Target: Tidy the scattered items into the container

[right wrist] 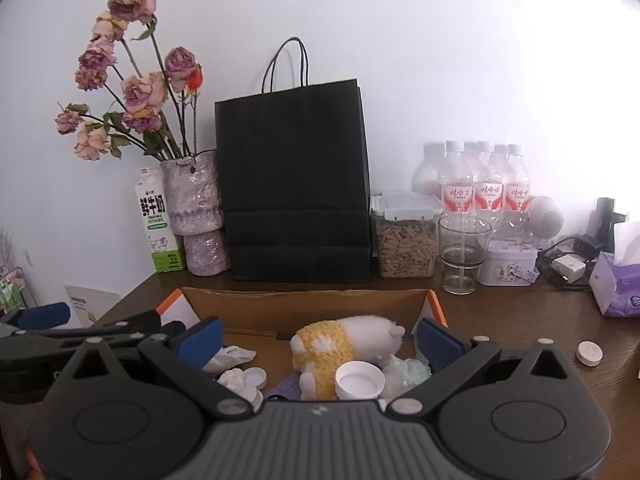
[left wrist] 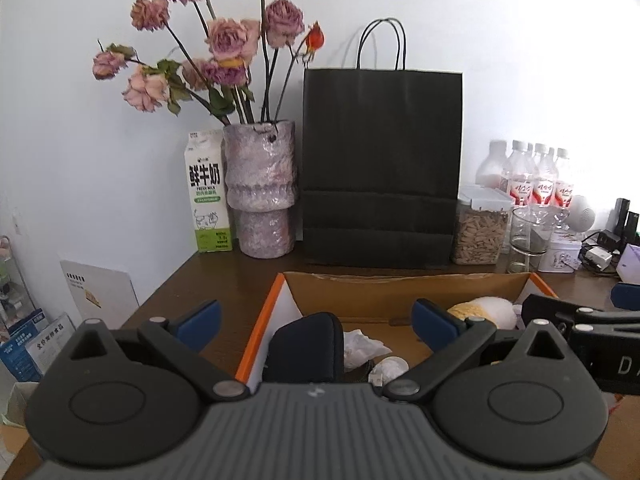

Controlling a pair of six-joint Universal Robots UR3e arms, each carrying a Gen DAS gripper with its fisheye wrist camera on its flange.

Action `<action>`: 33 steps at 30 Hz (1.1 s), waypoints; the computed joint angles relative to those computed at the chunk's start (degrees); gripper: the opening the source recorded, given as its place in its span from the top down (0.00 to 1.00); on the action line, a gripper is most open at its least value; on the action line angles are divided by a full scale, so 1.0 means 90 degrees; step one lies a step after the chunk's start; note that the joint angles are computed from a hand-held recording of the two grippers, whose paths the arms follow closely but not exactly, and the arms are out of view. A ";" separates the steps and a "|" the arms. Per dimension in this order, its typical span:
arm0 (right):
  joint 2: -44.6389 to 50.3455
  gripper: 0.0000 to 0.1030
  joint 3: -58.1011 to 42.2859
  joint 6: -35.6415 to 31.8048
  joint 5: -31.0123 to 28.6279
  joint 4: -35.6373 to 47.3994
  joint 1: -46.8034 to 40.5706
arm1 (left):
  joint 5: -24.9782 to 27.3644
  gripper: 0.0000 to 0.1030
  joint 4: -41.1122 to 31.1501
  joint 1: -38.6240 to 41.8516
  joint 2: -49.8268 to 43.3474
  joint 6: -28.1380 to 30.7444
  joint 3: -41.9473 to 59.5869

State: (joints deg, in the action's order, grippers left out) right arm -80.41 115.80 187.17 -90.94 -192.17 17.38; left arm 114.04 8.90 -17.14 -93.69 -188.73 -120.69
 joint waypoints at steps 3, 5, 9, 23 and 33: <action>-0.0483 0.00 0.0355 -0.0007 0.0029 0.0140 -0.0012 | -0.0125 0.00 -0.0312 -0.0010 0.0602 -0.0080 -0.0299; -0.0849 0.00 0.0659 -0.0003 0.0016 0.0204 0.0012 | -0.0131 0.00 -0.0550 -0.0075 0.1063 -0.0119 -0.0537; -0.1744 0.00 0.1382 0.0045 -0.0043 0.0366 0.0144 | -0.0057 0.00 -0.1105 -0.0366 0.2002 -0.0177 -0.0990; -0.4425 0.00 0.3094 0.1289 -0.2127 0.2197 0.2458 | 0.2515 0.00 -0.3991 -0.3772 0.3969 -0.2529 -0.1789; -0.4323 0.00 0.3286 0.3400 -0.4098 0.3327 0.5029 | 0.3694 0.00 -0.7542 -0.6161 0.3861 -0.6340 -0.1334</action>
State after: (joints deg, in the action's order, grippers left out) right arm -119.31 145.37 217.77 -127.82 -162.23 62.64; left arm 147.29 -58.98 -72.58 -58.94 -245.79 -132.69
